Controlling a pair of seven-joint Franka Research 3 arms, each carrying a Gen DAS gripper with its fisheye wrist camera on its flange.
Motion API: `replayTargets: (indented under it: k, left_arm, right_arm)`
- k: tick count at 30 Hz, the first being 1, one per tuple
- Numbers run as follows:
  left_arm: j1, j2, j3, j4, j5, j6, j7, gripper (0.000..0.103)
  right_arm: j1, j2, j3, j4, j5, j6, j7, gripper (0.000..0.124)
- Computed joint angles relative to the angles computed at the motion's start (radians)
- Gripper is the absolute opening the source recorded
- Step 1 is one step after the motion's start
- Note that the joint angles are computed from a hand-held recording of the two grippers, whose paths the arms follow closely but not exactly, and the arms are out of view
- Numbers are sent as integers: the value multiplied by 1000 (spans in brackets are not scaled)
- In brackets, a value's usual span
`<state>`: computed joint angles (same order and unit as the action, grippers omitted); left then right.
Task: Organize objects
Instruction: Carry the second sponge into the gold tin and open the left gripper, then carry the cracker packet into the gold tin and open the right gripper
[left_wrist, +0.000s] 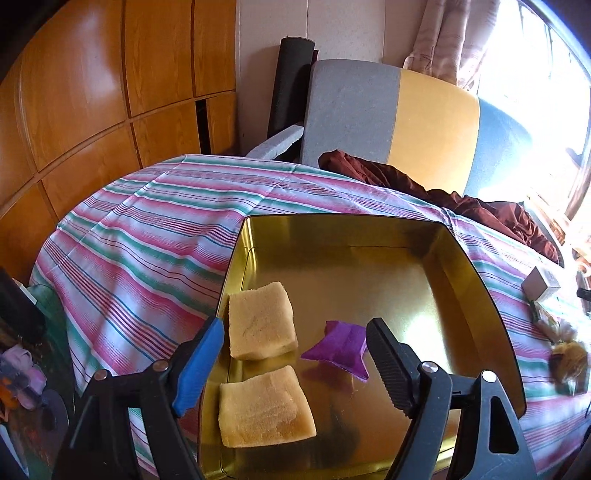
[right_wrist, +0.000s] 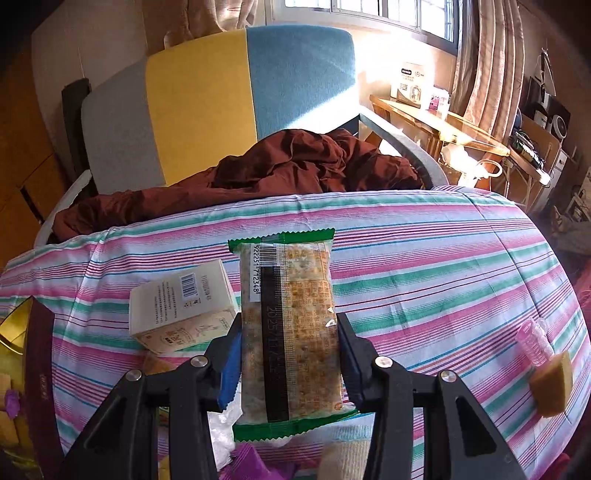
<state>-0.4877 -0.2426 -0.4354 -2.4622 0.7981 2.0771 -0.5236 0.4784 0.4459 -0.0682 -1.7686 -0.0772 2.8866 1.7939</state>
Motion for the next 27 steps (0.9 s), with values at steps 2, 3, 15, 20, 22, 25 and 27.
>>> replayTargets:
  k: [2, 3, 15, 20, 22, 25, 27]
  left_arm:
    - [-4, -2, -4, -2, -2, 2, -6, 80]
    - [-6, -4, -5, -3, -3, 2, -9, 80]
    - [-47, -85, -37, -64, -62, -43, -71, 80]
    - [-63, -117, -47, -98, -94, -52, -96, 81]
    - [-68, -129, -51, -111, -108, -54, -107, 81]
    - [-77, -149, -55, -131, -126, -57, -118, 81]
    - [-83, -165, -58, -145, -137, -57, -126, 81]
  right_arm:
    - [-12, -21, 34, -17, 21, 20, -31, 46]
    - [-11, -33, 45, -25, 27, 30, -45, 46]
    - [-29, -14, 374, 79, 378, -92, -496, 46]
    - [96, 93, 364, 225, 403, -238, -530, 46]
    - [161, 152, 335, 302, 380, -294, -491, 46]
    - [229, 228, 302, 395, 349, -347, -438, 46]
    - [268, 276, 279, 463, 319, -380, -397, 46]
